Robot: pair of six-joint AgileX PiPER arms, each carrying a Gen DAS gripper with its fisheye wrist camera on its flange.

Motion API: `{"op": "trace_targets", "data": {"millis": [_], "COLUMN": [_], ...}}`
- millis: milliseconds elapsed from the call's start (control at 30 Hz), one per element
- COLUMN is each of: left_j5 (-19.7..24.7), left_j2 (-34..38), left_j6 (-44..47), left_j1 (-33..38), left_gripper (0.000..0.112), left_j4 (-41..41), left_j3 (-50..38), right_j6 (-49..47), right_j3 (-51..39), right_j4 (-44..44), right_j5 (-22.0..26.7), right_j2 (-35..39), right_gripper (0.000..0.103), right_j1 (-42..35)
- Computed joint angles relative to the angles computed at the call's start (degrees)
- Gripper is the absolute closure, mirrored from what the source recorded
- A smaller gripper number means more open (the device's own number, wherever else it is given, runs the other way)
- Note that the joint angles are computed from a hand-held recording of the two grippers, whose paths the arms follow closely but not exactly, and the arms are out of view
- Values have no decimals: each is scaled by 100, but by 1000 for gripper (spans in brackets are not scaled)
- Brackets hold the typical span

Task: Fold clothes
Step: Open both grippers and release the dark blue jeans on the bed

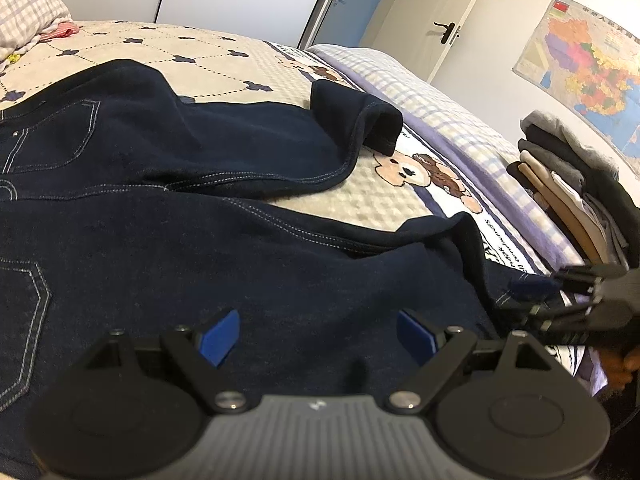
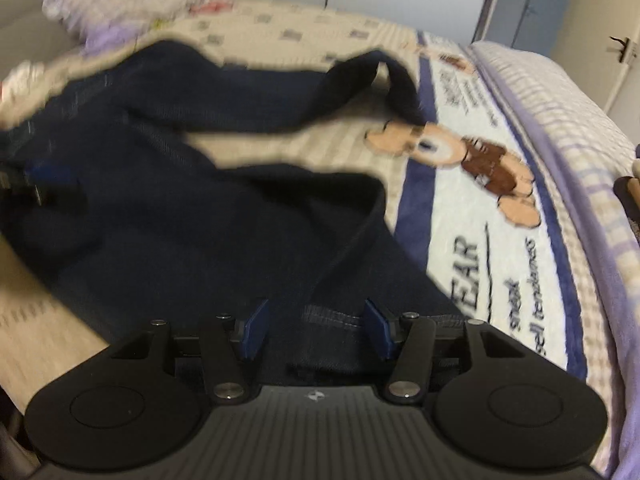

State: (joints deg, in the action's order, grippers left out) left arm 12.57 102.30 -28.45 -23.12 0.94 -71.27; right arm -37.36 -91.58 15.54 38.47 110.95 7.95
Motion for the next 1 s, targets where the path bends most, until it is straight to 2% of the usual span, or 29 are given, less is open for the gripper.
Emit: {"op": "trace_targets", "data": {"millis": [133,200,233,400,467,533,600,633,700,767,800,833,867,967,1000], "left_j5": [6,5,0,-9,-16,-43,-57,-60,-66,-52,-42,-39,-31,-2,31], "left_j2": [-11,-9,-6,10,11,0,7,16,40,75,92,111,130,183,209], "left_j6": [-96,-167,-215,-319,-372,-333,-257,-254,-279,-415,-509,-564,-608,-657,-532], "left_j1": [-15,-27,-35,-65,-70,-61,-56,-59,-69,-96,-115,-132,-155,-225,-238], "left_gripper": [25,25,25,25,25,25,25,25,25,25,25,25,25,24,24], "left_j4": [86,153,200,323,372,298,229,244,313,490,605,689,776,972,892], "left_j3": [-2,-8,-9,-15,-18,-7,-12,-14,-21,-47,-62,-80,-102,-166,-199], "right_j6": [-226,-213,32,1530,1961,1847,1735,1788,1945,2134,2200,2287,2450,2832,2985], "right_j3": [181,-213,-380,-1512,-2041,-2547,-3066,-3415,-3779,-3687,-3528,-3371,-3317,-2843,-2652], "right_j4": [-406,-127,-167,-206,49,922,1785,2034,2106,1762,1544,1312,1135,688,288], "right_j5": [-355,-56,-135,-460,-401,-91,341,615,863,682,459,239,105,-440,-713], "right_j2": [15,147,214,820,1143,1480,1840,2085,2377,2399,2337,2278,2238,1912,1791], "right_gripper": [71,83,84,82,77,64,57,54,54,54,59,83,91,93,93], "right_j1": [38,-116,-168,-467,-659,-959,-1258,-1364,-1422,-1327,-1250,-1172,-1123,-1007,-934]}}
